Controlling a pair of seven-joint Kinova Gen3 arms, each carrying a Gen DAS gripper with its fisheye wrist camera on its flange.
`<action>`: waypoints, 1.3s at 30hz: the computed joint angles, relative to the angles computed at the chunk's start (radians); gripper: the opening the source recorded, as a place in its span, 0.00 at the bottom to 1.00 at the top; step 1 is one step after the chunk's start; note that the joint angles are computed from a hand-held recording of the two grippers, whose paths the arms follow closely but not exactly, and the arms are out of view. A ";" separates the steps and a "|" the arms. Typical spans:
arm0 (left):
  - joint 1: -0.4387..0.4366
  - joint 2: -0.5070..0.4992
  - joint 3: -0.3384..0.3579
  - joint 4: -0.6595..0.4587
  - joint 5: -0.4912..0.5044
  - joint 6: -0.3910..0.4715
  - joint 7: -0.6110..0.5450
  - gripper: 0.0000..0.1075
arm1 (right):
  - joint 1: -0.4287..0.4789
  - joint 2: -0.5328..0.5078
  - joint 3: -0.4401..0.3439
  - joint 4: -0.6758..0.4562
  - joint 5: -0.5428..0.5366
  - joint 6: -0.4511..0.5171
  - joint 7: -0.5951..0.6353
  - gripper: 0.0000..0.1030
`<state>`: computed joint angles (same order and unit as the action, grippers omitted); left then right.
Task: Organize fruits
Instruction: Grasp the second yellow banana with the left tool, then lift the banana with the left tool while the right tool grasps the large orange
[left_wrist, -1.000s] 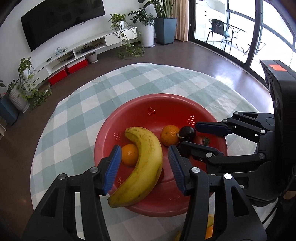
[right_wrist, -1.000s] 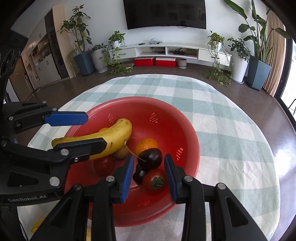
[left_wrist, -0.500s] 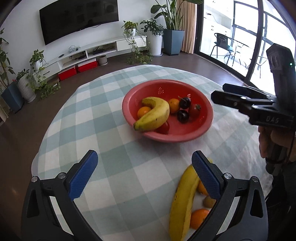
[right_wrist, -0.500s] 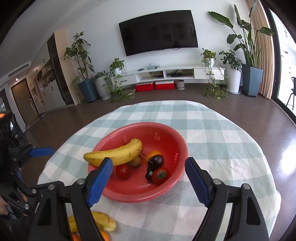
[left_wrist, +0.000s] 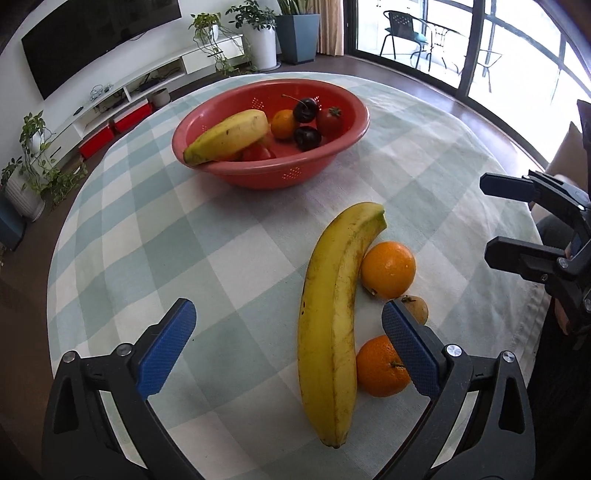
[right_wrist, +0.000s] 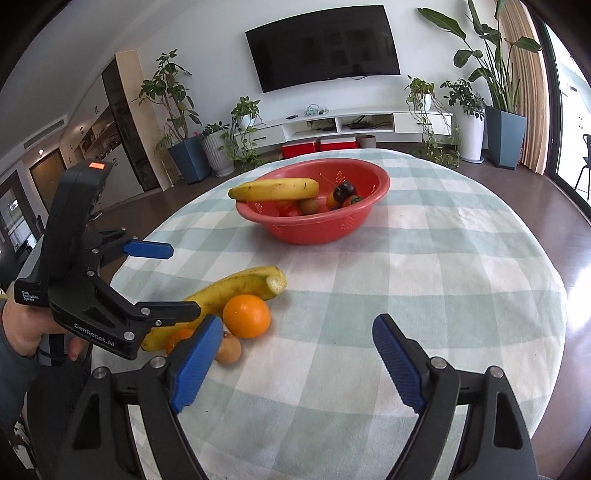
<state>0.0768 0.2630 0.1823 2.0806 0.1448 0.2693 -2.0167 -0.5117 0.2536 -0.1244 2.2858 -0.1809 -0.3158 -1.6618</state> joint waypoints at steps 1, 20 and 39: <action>0.015 0.006 -0.014 -0.013 -0.014 0.018 0.010 0.90 | -0.001 0.002 -0.001 0.006 -0.002 -0.008 -0.002 0.83; 0.144 0.143 -0.070 -0.236 -0.165 0.295 0.102 0.40 | 0.059 0.021 -0.038 -0.001 0.093 0.020 -0.099 0.74; 0.129 0.120 -0.053 -0.180 -0.144 0.220 0.114 0.29 | 0.039 0.028 -0.019 -0.007 0.089 0.028 -0.091 0.71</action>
